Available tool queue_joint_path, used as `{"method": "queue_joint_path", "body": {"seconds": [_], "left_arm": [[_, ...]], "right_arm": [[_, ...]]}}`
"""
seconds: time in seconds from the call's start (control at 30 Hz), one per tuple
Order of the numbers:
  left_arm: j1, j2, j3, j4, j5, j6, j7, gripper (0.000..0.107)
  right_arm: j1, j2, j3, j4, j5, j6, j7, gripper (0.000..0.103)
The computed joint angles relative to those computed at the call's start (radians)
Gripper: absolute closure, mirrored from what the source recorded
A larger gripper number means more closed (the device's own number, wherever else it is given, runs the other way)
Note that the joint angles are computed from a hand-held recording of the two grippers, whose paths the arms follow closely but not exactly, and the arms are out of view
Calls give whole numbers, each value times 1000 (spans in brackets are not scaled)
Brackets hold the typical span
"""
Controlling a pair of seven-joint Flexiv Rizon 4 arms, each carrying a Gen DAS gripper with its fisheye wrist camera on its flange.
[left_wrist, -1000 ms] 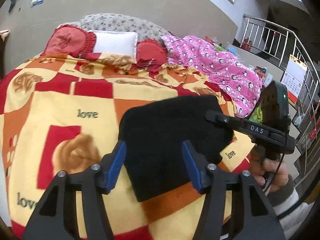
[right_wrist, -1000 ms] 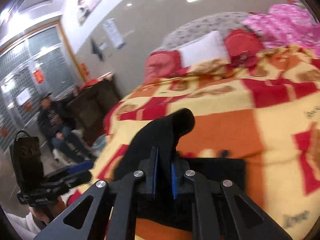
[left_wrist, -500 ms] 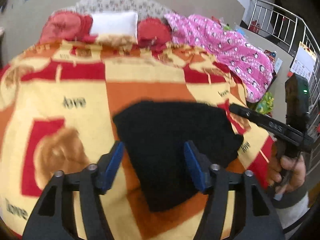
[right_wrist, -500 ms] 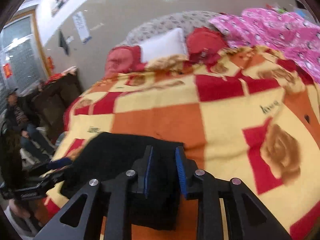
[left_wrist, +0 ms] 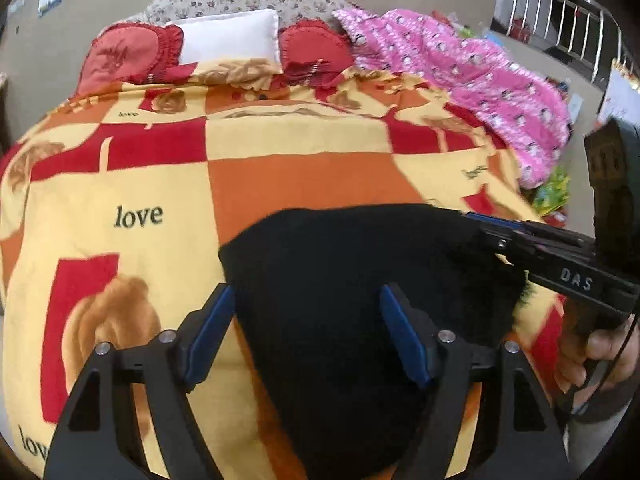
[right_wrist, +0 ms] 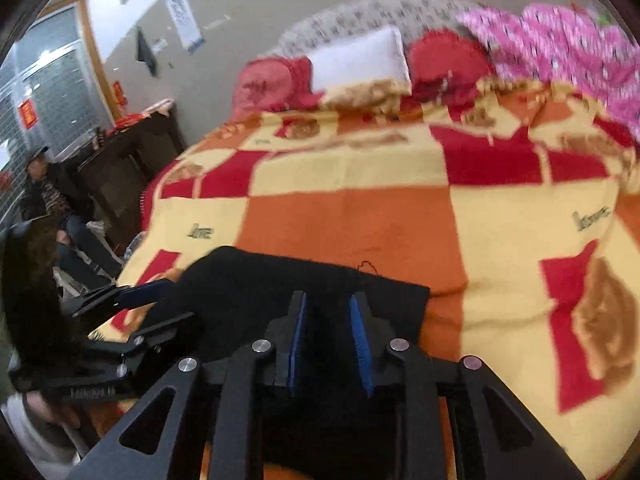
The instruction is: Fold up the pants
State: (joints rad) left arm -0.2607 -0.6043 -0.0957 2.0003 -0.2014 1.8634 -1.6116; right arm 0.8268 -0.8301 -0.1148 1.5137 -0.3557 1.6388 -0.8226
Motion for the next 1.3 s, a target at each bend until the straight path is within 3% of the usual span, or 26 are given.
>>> {"method": "queue_joint_path", "body": {"seconds": [0.07, 0.13, 0.2, 0.27, 0.33, 0.47, 0.6, 0.8, 1.0, 1.17, 1.3], "left_arm": [[20, 16, -56, 57, -70, 73, 70, 32], [-29, 26, 15, 69, 4, 74, -1, 32], [-67, 16, 44, 80, -12, 70, -5, 32], [-33, -6, 3, 89, 0, 79, -21, 31], [53, -28, -82, 103, 39, 121, -72, 30], [103, -10, -121, 102, 73, 79, -113, 30], [-31, 15, 11, 91, 17, 61, -85, 31], [-60, 11, 34, 85, -20, 53, -74, 31], [-140, 16, 109, 82, -74, 55, -50, 31], [-203, 17, 166, 78, -138, 75, -15, 31], [-194, 19, 157, 75, -165, 71, 0, 30]], "right_arm": [[32, 46, -24, 76, -8, 31, -20, 78], [85, 78, -71, 144, -7, 29, -26, 78], [187, 90, -186, 213, 12, 43, 5, 79], [262, 79, -273, 260, 49, 84, 27, 81], [293, 58, -307, 278, 95, 137, 15, 81], [273, 87, -272, 262, 127, 93, -23, 81], [292, 107, -284, 276, 164, 136, -48, 78], [223, 98, -173, 261, 165, 86, -91, 78], [227, 111, -183, 268, 168, 101, -82, 77], [256, 112, -229, 269, 214, 144, -63, 53], [175, 104, -138, 230, 246, 149, -42, 42]]}}
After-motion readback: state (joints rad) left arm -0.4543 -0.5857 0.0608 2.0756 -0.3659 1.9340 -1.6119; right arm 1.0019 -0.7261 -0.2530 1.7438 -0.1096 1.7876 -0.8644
